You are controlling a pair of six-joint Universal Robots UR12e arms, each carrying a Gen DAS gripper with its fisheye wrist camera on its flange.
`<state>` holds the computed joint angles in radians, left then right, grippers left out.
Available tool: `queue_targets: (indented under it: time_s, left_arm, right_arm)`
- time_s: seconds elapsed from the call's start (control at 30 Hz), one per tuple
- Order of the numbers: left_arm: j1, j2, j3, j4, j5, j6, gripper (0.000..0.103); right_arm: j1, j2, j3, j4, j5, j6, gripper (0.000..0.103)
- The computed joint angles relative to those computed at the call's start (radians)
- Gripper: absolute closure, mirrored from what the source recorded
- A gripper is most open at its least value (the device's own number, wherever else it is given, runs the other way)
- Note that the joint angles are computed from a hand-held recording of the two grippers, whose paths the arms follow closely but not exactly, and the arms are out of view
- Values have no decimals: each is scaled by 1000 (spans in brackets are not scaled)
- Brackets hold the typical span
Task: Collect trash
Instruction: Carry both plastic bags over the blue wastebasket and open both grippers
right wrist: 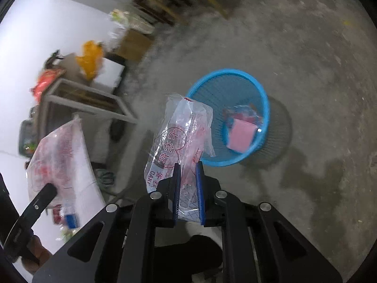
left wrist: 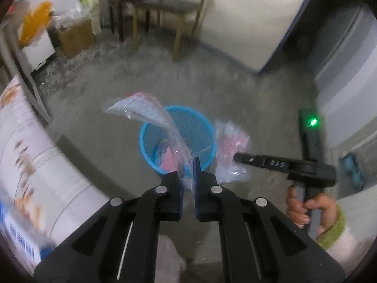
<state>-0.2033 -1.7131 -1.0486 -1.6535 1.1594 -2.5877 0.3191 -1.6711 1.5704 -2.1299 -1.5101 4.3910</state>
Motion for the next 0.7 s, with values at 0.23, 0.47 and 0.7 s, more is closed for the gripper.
queue_targets:
  time_s: [0.23,0.47,0.7]
  left_arm:
    - [-79,-114,55,-18,87,-38,80]
    - [-95,-140,61,18,183,-146,43]
    - [-52,-101,49,62,161,-130,36]
  right_arm:
    - [-57,53,-7,41,-9,-42,82]
    - [-77,90,-24,146,-23,-107,52]
    - [-65,46,23,132,-15,-63,47]
